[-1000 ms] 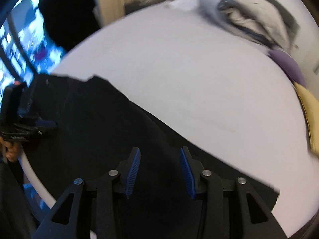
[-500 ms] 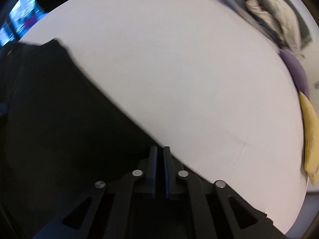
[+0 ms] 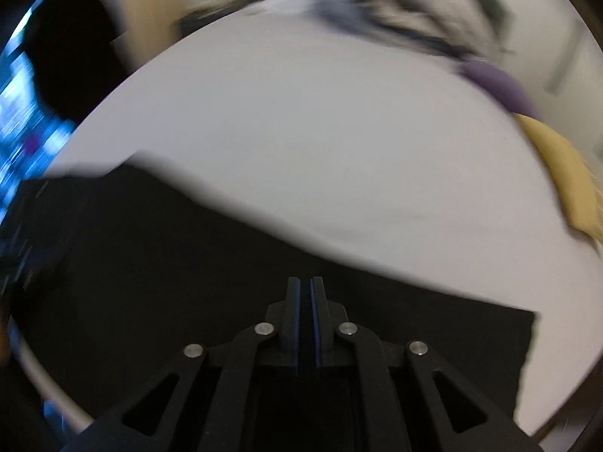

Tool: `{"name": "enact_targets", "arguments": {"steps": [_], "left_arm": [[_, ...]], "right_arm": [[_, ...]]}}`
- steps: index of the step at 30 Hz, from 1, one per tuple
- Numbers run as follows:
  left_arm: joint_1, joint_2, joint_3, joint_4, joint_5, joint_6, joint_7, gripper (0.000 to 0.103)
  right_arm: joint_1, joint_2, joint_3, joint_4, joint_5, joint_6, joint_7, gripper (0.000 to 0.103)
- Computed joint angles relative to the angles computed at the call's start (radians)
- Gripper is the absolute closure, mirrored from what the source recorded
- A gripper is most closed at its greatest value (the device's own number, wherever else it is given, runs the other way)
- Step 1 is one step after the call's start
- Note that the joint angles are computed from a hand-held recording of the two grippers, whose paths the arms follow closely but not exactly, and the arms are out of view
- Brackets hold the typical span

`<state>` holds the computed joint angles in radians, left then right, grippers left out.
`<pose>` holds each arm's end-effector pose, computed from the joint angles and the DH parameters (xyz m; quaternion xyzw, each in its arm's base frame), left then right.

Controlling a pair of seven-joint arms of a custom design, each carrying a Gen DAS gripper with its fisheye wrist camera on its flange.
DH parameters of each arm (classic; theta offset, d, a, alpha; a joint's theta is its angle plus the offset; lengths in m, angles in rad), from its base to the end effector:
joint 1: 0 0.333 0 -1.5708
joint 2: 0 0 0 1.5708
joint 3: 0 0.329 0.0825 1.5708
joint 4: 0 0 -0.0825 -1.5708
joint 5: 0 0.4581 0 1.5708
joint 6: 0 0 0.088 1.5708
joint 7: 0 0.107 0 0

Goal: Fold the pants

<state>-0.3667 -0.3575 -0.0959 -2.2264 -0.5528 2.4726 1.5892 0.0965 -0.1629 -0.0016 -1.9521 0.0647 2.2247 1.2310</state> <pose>0.4976 -0.2519 0.5749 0.6081 -0.7095 0.3554 0.0225 0.6151 0.0605 0.5925 -0.8153 0.5365 -0.1521 0.1561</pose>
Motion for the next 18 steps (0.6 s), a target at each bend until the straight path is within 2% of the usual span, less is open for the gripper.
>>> {"name": "enact_targets", "arguments": {"steps": [2,3,4,5,6,7,8,9,10,11,12,14,15,17,18], "left_arm": [[0.007,0.003,-0.006,-0.002,0.017,-0.016,-0.019,0.083],[0.003,-0.005,-0.002,-0.011,0.005,-0.009,-0.014,0.083],[0.003,-0.008,-0.002,-0.012,0.006,-0.009,-0.013,0.083],[0.005,-0.011,-0.002,-0.012,0.012,-0.012,-0.015,0.083],[0.009,-0.017,-0.002,-0.015,0.021,-0.012,-0.017,0.083],[0.014,-0.028,-0.005,-0.023,0.032,-0.001,-0.026,0.083],[0.015,-0.039,-0.004,-0.034,0.035,0.015,-0.031,0.083],[0.014,-0.044,-0.001,-0.04,0.038,0.023,-0.035,0.083],[0.015,-0.048,0.002,-0.046,0.042,0.027,-0.043,0.083],[0.013,-0.048,0.01,-0.051,0.038,0.022,-0.048,0.083],[0.009,-0.048,0.017,-0.057,0.028,0.018,-0.05,0.083],[0.002,-0.056,0.026,-0.071,0.009,0.028,-0.045,0.083],[0.003,-0.053,0.023,-0.069,0.014,0.031,-0.047,0.083],[0.001,-0.056,0.025,-0.071,0.021,0.032,-0.039,0.083],[-0.003,-0.061,0.029,-0.078,0.013,0.034,-0.032,0.083]], "right_arm": [[-0.005,0.09,0.013,0.053,-0.076,-0.011,0.068,0.092],[0.013,0.12,-0.02,0.066,-0.086,0.012,0.107,0.091],[0.063,0.139,-0.087,0.074,-0.102,0.059,0.175,0.091],[0.107,0.177,-0.146,0.117,-0.189,0.064,0.285,0.09],[0.137,0.217,-0.17,0.173,-0.294,0.027,0.386,0.085],[0.131,0.251,-0.16,0.233,-0.329,-0.002,0.436,0.084],[0.093,0.256,-0.116,0.259,-0.293,0.001,0.418,0.083],[0.033,0.251,-0.036,0.276,-0.188,0.022,0.328,0.083],[-0.006,0.246,0.009,0.292,-0.027,0.012,0.169,0.08],[-0.009,0.244,0.037,0.308,0.066,-0.01,0.032,0.065],[0.015,0.237,0.034,0.311,0.118,-0.027,-0.07,0.049],[0.048,0.255,0.054,0.347,0.177,-0.076,-0.251,0.038],[0.065,0.265,0.057,0.356,0.162,-0.087,-0.28,0.033],[0.094,0.346,0.058,0.448,0.129,-0.133,-0.302,0.033],[0.096,0.398,0.056,0.52,0.141,-0.192,-0.308,0.033]]}}
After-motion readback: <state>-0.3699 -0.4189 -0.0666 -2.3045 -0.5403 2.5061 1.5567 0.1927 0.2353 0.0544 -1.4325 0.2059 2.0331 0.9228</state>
